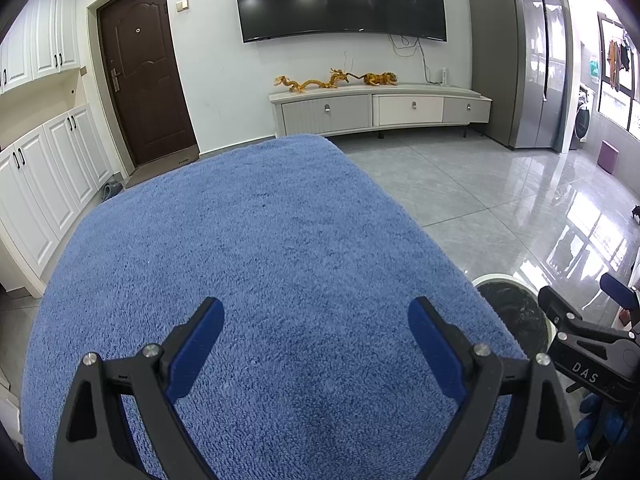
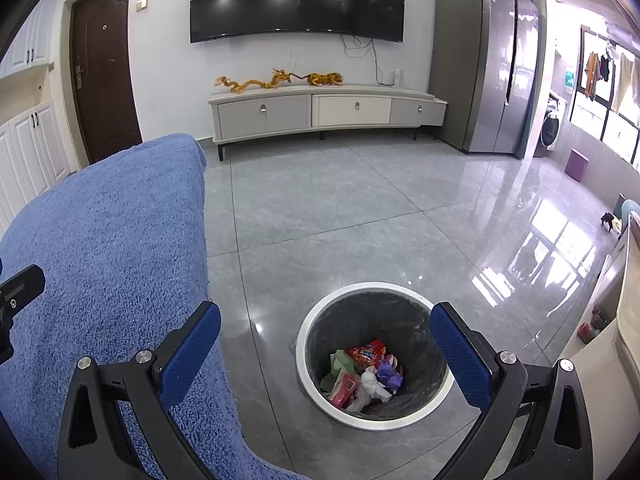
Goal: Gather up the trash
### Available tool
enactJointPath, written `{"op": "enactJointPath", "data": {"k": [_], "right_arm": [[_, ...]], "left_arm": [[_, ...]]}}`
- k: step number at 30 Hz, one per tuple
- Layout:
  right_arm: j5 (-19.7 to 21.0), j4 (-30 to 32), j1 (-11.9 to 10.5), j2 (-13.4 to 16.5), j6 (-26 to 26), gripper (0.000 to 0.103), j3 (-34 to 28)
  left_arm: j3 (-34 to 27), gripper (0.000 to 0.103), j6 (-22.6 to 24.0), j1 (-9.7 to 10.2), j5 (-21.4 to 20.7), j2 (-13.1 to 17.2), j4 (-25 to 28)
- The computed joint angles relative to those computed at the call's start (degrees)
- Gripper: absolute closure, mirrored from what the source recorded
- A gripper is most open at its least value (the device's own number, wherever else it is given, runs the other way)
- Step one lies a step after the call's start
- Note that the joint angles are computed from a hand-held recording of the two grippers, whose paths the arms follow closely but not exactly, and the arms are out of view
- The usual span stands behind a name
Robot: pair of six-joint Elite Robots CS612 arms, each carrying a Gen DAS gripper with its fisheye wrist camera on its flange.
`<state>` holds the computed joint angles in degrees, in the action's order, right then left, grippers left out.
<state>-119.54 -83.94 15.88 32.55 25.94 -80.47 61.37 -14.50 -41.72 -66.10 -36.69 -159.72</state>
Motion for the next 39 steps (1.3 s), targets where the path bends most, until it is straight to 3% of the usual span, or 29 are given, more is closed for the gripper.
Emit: {"op": "enactJointPath", "data": {"k": [39], "right_arm": [[0.2, 0.9, -0.1, 0.4, 0.3, 0.001, -0.4]], "left_arm": [[-0.8, 0.009, -0.8, 0.94, -2.2, 0.4, 2.2]]}}
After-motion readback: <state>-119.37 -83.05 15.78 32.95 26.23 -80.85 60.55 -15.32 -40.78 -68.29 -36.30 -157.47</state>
